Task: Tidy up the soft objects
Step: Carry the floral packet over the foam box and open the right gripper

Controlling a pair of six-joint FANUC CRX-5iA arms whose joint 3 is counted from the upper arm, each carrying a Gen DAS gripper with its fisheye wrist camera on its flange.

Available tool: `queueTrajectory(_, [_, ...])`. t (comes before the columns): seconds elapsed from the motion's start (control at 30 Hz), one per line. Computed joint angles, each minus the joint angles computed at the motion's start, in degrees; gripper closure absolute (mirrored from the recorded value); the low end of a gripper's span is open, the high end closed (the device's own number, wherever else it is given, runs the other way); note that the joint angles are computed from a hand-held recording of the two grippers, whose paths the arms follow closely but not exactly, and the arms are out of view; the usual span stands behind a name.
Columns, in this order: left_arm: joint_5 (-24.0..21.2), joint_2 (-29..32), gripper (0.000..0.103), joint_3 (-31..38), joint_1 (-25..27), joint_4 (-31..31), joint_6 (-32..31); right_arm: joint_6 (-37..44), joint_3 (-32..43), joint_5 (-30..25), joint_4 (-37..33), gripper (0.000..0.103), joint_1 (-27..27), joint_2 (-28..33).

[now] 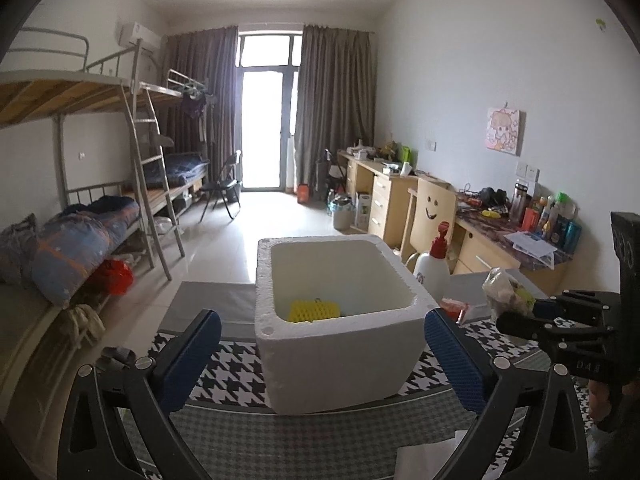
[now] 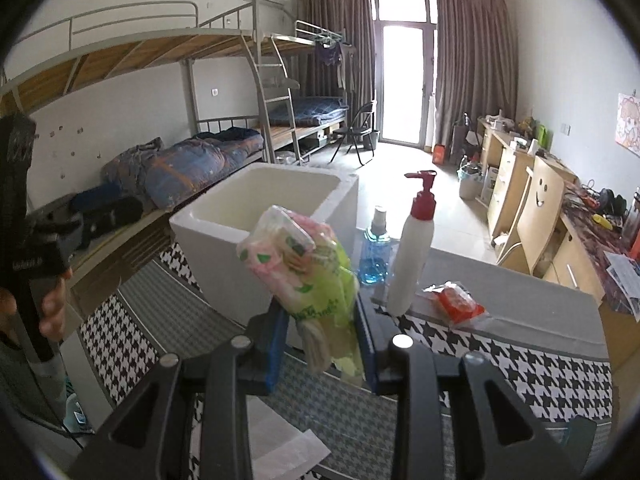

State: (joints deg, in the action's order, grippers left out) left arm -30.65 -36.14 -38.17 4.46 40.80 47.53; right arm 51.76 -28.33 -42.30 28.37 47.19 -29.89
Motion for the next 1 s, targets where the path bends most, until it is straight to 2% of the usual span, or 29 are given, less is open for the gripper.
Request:
queueTrajectory(0.23, [0.44, -1.05, 0.001, -0.97, 0.16, -0.60, 0.36, -0.85, 1.26, 0.14, 0.28, 0.066, 0.74, 1.15])
queueTrajectory(0.6, [2.43, -4.49, 0.001, -5.12, 0.89, 2.70, -2.85, 0.59, 4.50, 1.38, -1.21, 0.066, -0.07, 4.62])
queueTrajectory(0.8, [2.47, -5.05, 0.001, -6.53, 1.93, 4.63, -4.28, 3.06, 6.79, 2.16, -4.05, 0.066, -0.90, 6.81])
queueTrajectory(1.0, [1.34, -4.99, 0.001, -6.83, 3.02, 5.59, -4.72, 3.47, 8.42, 2.13, -3.92, 0.066, -1.36, 9.30])
